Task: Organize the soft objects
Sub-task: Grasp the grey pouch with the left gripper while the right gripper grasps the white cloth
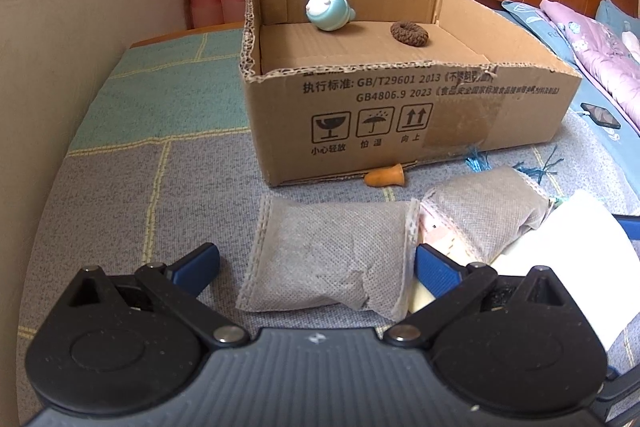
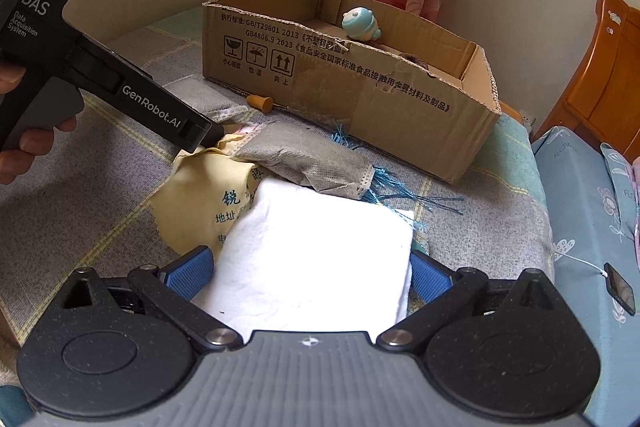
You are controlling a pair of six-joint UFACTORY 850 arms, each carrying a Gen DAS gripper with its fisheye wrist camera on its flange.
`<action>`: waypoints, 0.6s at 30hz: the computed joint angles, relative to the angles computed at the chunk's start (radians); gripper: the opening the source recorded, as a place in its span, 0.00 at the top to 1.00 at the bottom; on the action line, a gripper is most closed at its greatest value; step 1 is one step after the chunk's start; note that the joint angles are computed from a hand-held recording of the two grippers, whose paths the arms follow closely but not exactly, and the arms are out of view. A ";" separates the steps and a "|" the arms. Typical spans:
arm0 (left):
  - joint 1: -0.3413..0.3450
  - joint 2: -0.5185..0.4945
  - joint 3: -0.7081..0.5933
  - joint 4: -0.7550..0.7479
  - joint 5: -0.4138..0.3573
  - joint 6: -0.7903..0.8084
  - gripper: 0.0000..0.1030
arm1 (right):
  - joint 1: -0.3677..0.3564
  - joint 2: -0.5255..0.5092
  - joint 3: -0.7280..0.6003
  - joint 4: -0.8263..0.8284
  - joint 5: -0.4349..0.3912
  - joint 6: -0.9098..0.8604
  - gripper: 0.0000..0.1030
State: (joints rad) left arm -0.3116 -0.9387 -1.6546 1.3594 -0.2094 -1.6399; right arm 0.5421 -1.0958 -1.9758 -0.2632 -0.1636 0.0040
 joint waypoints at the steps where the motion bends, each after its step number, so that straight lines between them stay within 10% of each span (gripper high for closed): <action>1: 0.000 0.001 0.001 0.005 0.000 -0.004 0.00 | 0.002 -0.005 -0.008 -0.051 -0.002 0.051 0.00; 18: -0.002 0.003 0.000 0.014 0.002 -0.006 0.06 | 0.008 -0.008 -0.030 -0.358 -0.030 0.371 0.42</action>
State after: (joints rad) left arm -0.3132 -0.9360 -1.6550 1.3732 -0.2069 -1.6461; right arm 0.5501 -1.1033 -2.0063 -0.6214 -0.1935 0.3754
